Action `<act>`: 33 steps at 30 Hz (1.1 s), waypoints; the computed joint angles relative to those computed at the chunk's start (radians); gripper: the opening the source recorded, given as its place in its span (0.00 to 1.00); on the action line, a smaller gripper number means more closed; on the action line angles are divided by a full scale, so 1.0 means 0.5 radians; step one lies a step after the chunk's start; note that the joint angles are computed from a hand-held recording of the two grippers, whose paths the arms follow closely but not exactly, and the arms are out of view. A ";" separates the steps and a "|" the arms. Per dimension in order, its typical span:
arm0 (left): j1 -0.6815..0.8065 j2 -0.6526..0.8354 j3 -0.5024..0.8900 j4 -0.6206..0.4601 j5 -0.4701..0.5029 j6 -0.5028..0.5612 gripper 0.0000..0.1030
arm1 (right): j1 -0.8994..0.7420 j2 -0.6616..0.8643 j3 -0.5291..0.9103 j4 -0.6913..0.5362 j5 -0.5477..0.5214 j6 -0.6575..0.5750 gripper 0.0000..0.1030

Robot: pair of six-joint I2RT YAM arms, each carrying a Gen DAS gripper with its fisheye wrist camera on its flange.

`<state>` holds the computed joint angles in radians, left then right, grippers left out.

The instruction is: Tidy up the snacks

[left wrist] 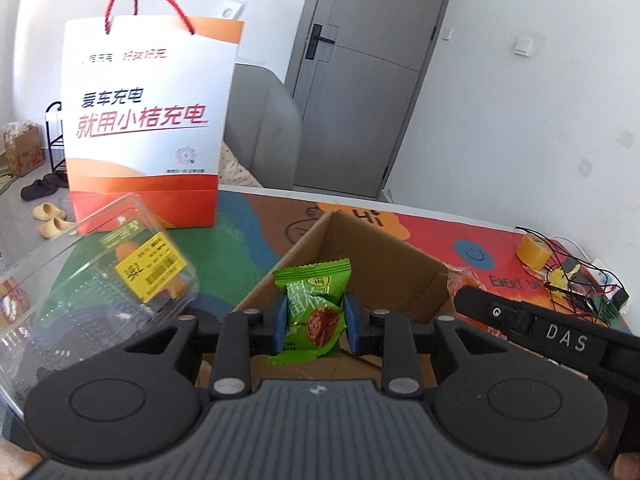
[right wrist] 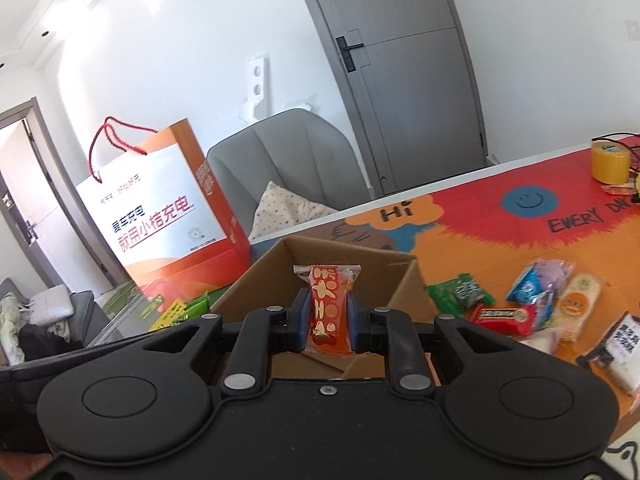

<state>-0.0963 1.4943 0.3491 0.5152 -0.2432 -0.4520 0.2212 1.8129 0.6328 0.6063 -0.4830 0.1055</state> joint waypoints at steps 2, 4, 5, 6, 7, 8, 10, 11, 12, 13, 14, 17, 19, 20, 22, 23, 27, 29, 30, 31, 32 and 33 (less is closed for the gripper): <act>0.044 -0.015 -0.018 0.000 0.031 0.014 0.27 | 0.040 0.010 0.001 -0.005 0.022 0.010 0.19; 0.070 -0.036 -0.034 -0.010 0.036 0.015 0.28 | 0.074 0.012 0.002 -0.017 0.040 0.015 0.19; 0.083 -0.049 -0.047 -0.001 0.033 0.016 0.29 | 0.092 0.013 -0.002 -0.018 0.050 0.020 0.19; 0.096 -0.069 -0.064 0.009 0.040 0.018 0.30 | 0.104 0.013 -0.002 -0.022 0.055 0.024 0.19; 0.108 -0.090 -0.086 0.029 0.052 0.029 0.31 | 0.113 0.012 -0.003 -0.028 0.059 0.027 0.20; 0.110 -0.110 -0.113 0.064 0.042 0.040 0.31 | 0.121 0.010 -0.006 -0.032 0.062 0.027 0.19; 0.107 -0.140 -0.137 0.064 -0.001 0.024 0.32 | 0.135 0.013 -0.002 -0.049 0.075 0.028 0.20; 0.124 -0.155 -0.148 0.062 0.020 0.013 0.32 | 0.143 0.015 -0.002 -0.054 0.086 0.035 0.20; 0.139 -0.169 -0.165 0.072 0.046 0.005 0.32 | 0.147 0.013 -0.003 -0.061 0.091 0.039 0.20; 0.146 -0.172 -0.175 0.079 0.055 0.000 0.33 | 0.151 0.011 -0.005 -0.066 0.096 0.040 0.20; 0.145 -0.181 -0.184 0.075 0.047 -0.008 0.33 | 0.154 0.007 -0.012 -0.069 0.098 0.039 0.20; 0.131 -0.205 -0.211 0.072 0.016 -0.036 0.41 | 0.167 -0.006 -0.024 -0.085 0.103 0.038 0.20; 0.102 -0.218 -0.237 0.101 -0.046 -0.051 0.53 | 0.170 -0.018 -0.030 -0.103 0.095 0.037 0.24; 0.085 -0.228 -0.246 0.104 -0.086 -0.062 0.56 | 0.168 -0.030 -0.041 -0.097 0.100 0.046 0.27; 0.064 -0.250 -0.258 0.098 -0.128 -0.080 0.63 | 0.153 -0.055 -0.079 -0.052 0.095 0.055 0.34; 0.060 -0.257 -0.263 0.099 -0.130 -0.085 0.65 | 0.141 -0.073 -0.098 -0.036 0.100 0.054 0.34; -0.025 -0.274 -0.266 0.095 -0.204 -0.111 0.76 | 0.061 -0.124 -0.130 -0.050 0.094 0.052 0.34; -0.090 -0.264 -0.262 0.101 -0.263 -0.124 0.79 | 0.017 -0.145 -0.155 -0.050 0.095 0.051 0.35; -0.120 -0.255 -0.258 0.102 -0.289 -0.133 0.82 | -0.010 -0.153 -0.170 -0.047 0.086 0.050 0.36; -0.154 -0.247 -0.250 0.095 -0.317 -0.146 0.83 | -0.037 -0.159 -0.187 -0.038 0.076 0.047 0.38; -0.186 -0.237 -0.240 0.086 -0.340 -0.158 0.83 | -0.066 -0.163 -0.201 -0.032 0.068 0.043 0.38; -0.218 -0.228 -0.232 0.078 -0.361 -0.169 0.84 | -0.095 -0.167 -0.215 -0.027 0.060 0.039 0.39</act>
<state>-0.2053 1.3805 0.2332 0.5541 -0.4237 -0.5365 0.1738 1.7294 0.5252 0.5930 -0.4529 0.1250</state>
